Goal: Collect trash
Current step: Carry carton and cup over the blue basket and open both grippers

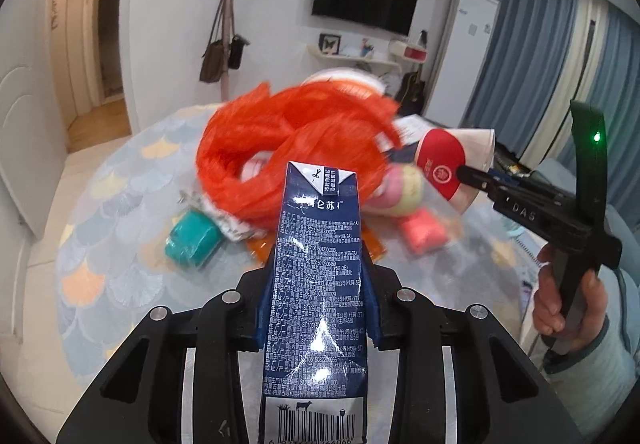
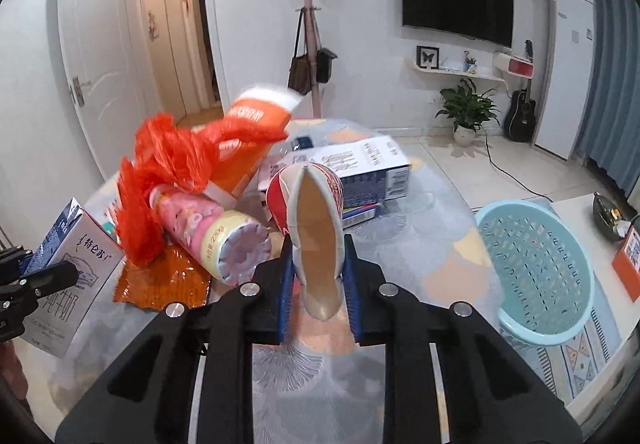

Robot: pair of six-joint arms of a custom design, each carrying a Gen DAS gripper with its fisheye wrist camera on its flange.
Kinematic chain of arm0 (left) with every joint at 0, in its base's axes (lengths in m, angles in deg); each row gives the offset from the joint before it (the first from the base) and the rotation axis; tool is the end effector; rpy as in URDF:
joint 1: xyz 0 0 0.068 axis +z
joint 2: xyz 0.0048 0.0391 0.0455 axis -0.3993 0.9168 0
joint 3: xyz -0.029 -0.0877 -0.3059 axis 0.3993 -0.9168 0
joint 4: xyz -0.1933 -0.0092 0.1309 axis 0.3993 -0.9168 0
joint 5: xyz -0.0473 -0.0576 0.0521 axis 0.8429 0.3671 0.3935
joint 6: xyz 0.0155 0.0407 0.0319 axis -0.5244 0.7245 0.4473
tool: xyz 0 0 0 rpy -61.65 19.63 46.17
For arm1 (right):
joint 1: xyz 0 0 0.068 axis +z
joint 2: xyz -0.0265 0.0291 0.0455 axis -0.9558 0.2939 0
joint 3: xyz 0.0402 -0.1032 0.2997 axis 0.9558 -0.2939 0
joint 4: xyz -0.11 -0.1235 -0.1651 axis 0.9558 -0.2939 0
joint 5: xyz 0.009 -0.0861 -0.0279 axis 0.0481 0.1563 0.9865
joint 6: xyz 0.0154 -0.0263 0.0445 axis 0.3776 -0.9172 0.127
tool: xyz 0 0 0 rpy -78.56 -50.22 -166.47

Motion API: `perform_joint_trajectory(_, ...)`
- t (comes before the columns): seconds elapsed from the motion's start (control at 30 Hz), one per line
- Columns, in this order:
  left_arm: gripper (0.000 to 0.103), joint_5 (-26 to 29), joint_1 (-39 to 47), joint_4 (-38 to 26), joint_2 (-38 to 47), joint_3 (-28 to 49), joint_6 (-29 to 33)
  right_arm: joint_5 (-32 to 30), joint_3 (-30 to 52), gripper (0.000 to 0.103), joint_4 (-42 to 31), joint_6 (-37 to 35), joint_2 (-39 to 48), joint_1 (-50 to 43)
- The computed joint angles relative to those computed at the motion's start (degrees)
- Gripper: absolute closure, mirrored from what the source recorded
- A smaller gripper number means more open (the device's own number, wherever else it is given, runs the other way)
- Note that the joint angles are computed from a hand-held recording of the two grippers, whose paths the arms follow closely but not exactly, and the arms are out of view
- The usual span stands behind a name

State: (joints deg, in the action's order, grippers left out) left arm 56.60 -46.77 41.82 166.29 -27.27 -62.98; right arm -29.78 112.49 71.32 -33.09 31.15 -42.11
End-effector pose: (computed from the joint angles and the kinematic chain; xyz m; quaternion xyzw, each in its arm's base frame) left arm 0.2199 -0.0916 0.1873 0.0499 0.8991 -0.1095 0.4209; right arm 0.2853 0.1634 0.1761 -0.1090 0.8851 0.0958 0.4422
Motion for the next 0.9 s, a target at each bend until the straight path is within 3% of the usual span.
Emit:
perform_joint_trajectory(0.17, 0.069, 0.17, -3.15, -0.18, -1.56, 2.79, -0.22, 1.13, -4.51, 0.083, 2.58, 0.54, -5.10, -2.65)
perform_joint_trajectory(0.37, 0.069, -0.53, -8.68, -3.46, 4.18, 14.20, 1.38, -0.30, -6.52, 0.083, 2.00, 0.31, -9.26, -11.88)
perform_joint_trajectory(0.57, 0.069, 1.70, -13.17, -10.06, 15.80, 32.97, 1.36, -4.02, -6.50, 0.083, 2.26, 2.29, -8.19, -24.58)
perform_joint_trajectory(0.9, 0.069, 5.24, -17.96, -28.15, 41.62, 73.62, -0.46, -5.78, -3.69, 0.083, 4.48, 6.84, 3.82, -35.18)
